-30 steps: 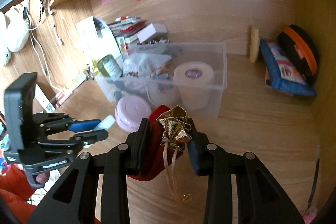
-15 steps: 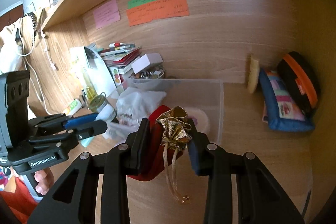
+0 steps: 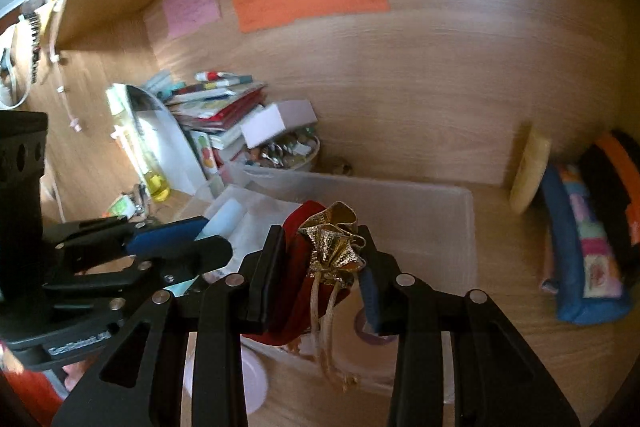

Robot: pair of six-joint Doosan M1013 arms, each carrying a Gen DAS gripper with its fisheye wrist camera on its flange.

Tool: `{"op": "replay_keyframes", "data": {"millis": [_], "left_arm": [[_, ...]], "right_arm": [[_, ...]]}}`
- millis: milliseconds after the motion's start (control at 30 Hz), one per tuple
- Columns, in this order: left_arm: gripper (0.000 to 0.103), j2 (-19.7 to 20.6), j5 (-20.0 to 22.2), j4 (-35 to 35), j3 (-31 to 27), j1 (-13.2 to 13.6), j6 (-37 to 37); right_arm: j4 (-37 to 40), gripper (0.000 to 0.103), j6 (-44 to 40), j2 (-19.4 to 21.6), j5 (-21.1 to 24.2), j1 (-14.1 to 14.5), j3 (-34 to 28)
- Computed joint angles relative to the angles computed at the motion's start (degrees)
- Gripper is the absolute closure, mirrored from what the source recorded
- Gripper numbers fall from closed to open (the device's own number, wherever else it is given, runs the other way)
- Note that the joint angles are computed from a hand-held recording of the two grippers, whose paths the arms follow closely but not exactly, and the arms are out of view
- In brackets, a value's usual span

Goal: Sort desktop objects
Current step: 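Release the light-blue tube into the box with the left gripper while the right drops the red pouch there, then grasp the beige label tag with the left gripper while the right gripper grasps the pink round container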

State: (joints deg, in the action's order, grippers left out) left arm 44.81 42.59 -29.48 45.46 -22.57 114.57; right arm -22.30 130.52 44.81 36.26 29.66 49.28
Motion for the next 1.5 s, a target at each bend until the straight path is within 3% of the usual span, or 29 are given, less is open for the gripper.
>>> {"op": "replay_keyframes", "data": {"millis": [167, 433, 567, 700, 767, 900, 1067, 1200, 1300, 1500], "left_arm": [[0.079, 0.44, -0.11, 1.0, -0.19, -0.27, -0.21], [0.079, -0.04, -0.71, -0.06, 0.87, -0.24, 0.91], [0.078, -0.01, -0.49, -0.81, 0.72, -0.1, 0.76], [0.078, -0.47, 0.07, -3.7, 0.99, 0.34, 1.75], [0.078, -1.28, -0.79, -5.21, 2.0, 0.49, 2.21], [0.06, -3.09, -2.74, -7.8, 4.42, 0.82, 3.52], [0.056, -5.71, -5.65, -8.46, 8.38, 1.04, 4.7], [0.043, -8.3, -10.03, -7.66, 12.49, 0.85, 5.42], [0.039, -10.49, -14.13, -6.74, 16.11, 0.65, 6.05], [0.031, -13.02, -16.88, -4.84, 20.77, 1.01, 5.74]], "right_arm": [[4.55, 0.07, -1.77, 0.31, 0.05, -0.69, 0.1], [-7.59, 0.068, 3.17, 2.01, 4.99, 0.95, -2.13], [-8.04, 0.049, 2.85, 1.87, 5.55, 1.11, -2.24], [-9.73, 0.043, 4.72, 0.83, 4.44, 1.22, -1.15], [-10.18, 0.031, 5.92, 0.38, 4.94, 1.29, -0.93], [-11.7, 0.025, 9.55, -1.46, 3.42, 1.62, 1.69], [-11.49, 0.023, 10.37, -3.48, 2.67, 2.45, 4.97], [-11.96, 0.022, 10.61, -4.14, 3.02, 3.35, 6.49], [-6.36, 0.022, 6.6, -4.51, 1.19, 3.32, 7.58], [2.83, 0.022, -0.05, -3.1, 1.2, 3.39, 6.87]]}}
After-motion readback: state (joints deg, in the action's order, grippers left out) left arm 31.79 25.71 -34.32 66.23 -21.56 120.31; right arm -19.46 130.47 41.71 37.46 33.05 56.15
